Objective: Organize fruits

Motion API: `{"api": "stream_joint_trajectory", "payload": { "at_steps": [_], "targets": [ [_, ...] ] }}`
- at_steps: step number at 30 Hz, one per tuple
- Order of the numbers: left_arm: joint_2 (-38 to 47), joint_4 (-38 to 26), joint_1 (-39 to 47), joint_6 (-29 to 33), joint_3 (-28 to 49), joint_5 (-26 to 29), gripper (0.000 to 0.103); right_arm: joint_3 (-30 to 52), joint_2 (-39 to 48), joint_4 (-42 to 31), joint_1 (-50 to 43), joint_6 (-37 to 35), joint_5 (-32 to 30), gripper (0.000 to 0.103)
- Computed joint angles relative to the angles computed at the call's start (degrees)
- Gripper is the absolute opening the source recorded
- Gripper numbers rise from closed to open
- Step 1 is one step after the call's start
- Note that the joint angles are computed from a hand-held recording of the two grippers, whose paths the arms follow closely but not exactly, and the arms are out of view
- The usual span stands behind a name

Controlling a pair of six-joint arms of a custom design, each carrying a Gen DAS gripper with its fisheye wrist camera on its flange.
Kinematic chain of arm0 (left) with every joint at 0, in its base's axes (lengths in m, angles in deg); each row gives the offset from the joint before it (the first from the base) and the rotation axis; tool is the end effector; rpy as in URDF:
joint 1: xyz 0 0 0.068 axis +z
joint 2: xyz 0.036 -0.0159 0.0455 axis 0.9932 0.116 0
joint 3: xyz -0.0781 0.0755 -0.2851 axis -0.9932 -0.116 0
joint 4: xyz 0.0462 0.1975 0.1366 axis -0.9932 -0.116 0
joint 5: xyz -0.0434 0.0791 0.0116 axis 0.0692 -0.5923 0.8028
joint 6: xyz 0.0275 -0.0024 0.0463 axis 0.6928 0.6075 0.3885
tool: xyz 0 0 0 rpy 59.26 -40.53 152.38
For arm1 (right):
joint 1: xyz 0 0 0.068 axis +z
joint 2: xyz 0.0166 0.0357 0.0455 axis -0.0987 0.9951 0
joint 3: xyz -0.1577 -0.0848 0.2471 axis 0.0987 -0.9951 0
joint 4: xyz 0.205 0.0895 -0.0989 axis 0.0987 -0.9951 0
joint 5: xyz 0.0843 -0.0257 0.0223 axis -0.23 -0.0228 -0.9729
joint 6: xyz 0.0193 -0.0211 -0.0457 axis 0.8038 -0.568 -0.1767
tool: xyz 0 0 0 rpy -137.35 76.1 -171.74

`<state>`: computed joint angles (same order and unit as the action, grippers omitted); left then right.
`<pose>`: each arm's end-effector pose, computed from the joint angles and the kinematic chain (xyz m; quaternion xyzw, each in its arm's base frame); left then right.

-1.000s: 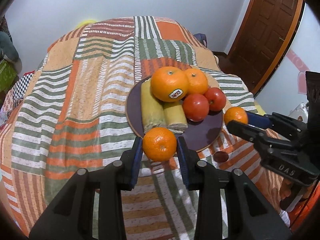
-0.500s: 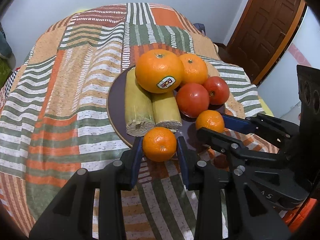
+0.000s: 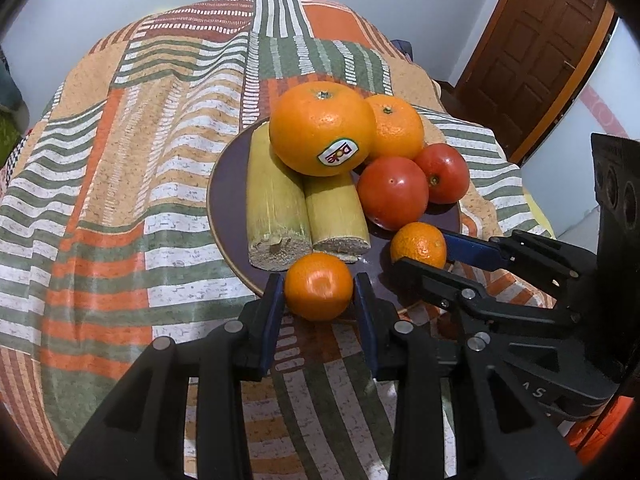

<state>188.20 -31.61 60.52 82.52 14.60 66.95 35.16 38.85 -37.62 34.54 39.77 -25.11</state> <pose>0.3643 -0.1649 0.1741 0.2904 0.9142 -0.1783 0.2194 0.2465 0.1963 0.2088 0.0294 0.9450 0.0957 0.3112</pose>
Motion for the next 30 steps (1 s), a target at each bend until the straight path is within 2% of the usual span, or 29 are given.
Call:
{"api": "stream_joint_trajectory", "payload": {
  "at_steps": [4,9,22,30],
  "targets": [
    [-0.1,-0.6,0.4,-0.6,0.1,0.1,0.041,0.4,-0.4,-1.2,0.1,0.3,0.1,0.037],
    [-2.1,-1.0,1.2,-0.5,-1.0,1.4,0.045,-0.1,-2.6,-2.6,0.8,1.6,2.0,0.050],
    [-13.3,-0.1,6.8,1.4,-5.8,0.0,0.048,0.8,-9.7,-10.4,4.9,3.0,10.1,0.050],
    [-13.9,-1.6,12.2,4.4,-6.7,-1.0,0.049,-0.3,-10.9,-11.7,6.9,4.8,11.5,0.050]
  ]
}}
